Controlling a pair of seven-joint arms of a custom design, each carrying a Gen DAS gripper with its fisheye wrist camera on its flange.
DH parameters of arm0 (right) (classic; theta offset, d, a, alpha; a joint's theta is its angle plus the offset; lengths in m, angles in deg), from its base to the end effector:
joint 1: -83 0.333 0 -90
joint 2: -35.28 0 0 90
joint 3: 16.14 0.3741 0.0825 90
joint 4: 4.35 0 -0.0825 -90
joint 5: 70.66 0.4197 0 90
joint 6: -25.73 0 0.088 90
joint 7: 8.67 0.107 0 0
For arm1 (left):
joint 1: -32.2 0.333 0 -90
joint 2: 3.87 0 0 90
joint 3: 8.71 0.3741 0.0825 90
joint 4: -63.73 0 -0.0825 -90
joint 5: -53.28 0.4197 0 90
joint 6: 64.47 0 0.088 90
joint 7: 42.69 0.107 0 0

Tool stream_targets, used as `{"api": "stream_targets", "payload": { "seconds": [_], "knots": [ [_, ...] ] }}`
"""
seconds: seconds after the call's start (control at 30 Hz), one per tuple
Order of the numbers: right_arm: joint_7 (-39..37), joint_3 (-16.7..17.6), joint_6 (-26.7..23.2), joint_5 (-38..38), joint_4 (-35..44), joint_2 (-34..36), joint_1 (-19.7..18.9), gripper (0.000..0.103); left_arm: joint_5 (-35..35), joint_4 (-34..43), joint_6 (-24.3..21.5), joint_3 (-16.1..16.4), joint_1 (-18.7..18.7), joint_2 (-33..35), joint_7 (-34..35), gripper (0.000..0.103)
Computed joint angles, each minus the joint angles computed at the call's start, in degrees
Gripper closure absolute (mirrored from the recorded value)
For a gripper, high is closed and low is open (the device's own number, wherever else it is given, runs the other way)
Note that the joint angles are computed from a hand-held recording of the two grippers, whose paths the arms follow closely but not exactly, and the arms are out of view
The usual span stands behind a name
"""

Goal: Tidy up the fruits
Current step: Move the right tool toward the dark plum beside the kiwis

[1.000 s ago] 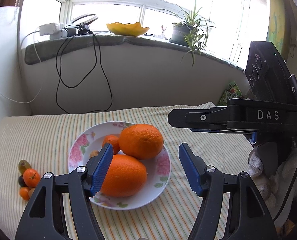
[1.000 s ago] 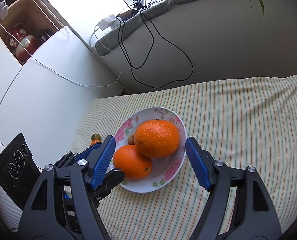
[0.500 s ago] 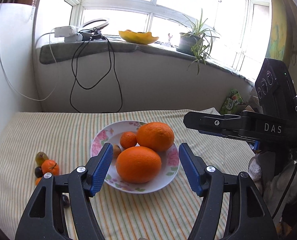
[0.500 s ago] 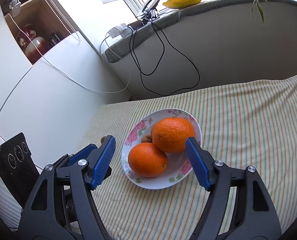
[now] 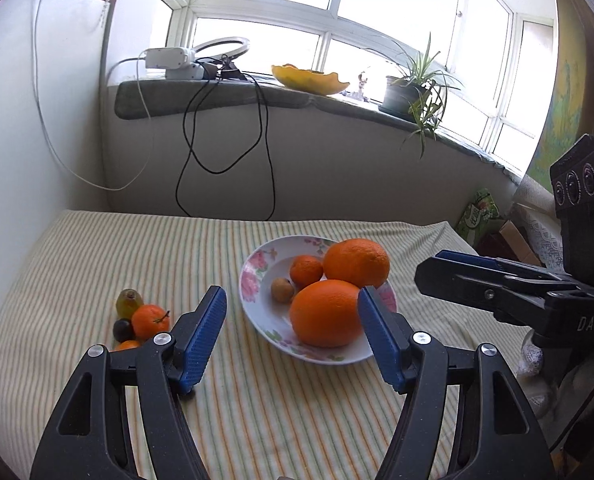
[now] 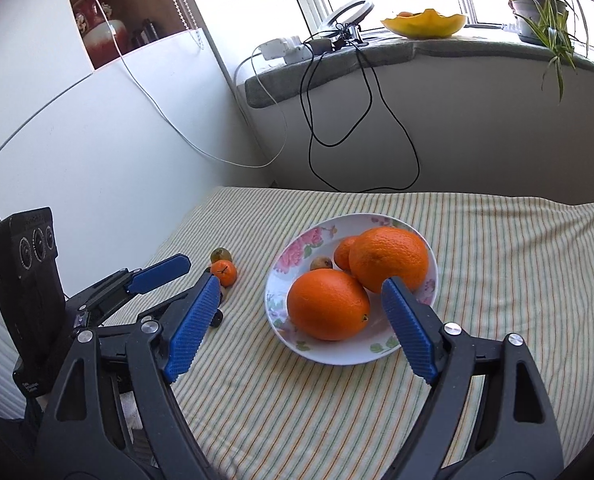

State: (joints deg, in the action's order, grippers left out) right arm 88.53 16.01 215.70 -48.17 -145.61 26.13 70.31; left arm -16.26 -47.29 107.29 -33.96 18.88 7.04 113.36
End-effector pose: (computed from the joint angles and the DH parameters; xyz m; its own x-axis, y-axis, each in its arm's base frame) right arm 0.5044 0.1470 0.4971 -0.0118 -0.9545 -0.2981 -0.5776 0.2499 -0.7772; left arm 0.5708 -0.3460 0.4972 -0.6657 -0.7184 0.2018 -0.5180 0.2502 -0.8180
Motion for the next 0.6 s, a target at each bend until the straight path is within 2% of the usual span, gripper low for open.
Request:
{"api": "stream_targets", "payload": {
  "seconds": [0.03, 0.17, 0.27, 0.43, 0.5, 0.57, 0.6],
  "knots": [
    [0.0, 0.6, 0.6, -0.1, -0.1, 0.0, -0.1, 0.018, 0.2, -0.2, -0.2, 0.2, 0.2, -0.1, -0.1, 0.035],
    [-3.2, 7.4, 1.9, 3.2, -0.1, -0.1, -4.9, 0.018, 0.7, -1.6, -1.4, 1.4, 1.4, -0.7, -0.9, 0.035],
    [-5.6, 16.5, 1.8, 5.0, 0.4, -0.3, -12.6, 0.018, 1.4, -2.7, -1.9, 2.6, 2.1, -1.1, -1.8, 0.035],
    [-7.4, 20.8, 1.7, 3.5, 1.3, 1.7, -15.0, 0.018, 4.0, -3.9, -3.7, 4.6, 3.5, -1.0, -5.9, 0.036],
    [-8.4, 22.6, 1.4, 3.2, 2.0, 3.0, -16.1, 0.018, 5.2, -4.3, -3.4, 4.9, 3.9, -0.9, -7.0, 0.043],
    [-8.4, 28.2, 0.8, 2.0, 2.8, 4.2, -21.3, 0.022, 6.3, -4.3, -4.2, 5.0, 4.7, -0.5, -8.2, 0.046],
    [-7.7, 32.5, 0.3, 0.6, 3.3, 4.9, -25.6, 0.024, 6.4, -4.1, -4.9, 5.1, 5.3, -0.2, -8.7, 0.049]
  ]
}}
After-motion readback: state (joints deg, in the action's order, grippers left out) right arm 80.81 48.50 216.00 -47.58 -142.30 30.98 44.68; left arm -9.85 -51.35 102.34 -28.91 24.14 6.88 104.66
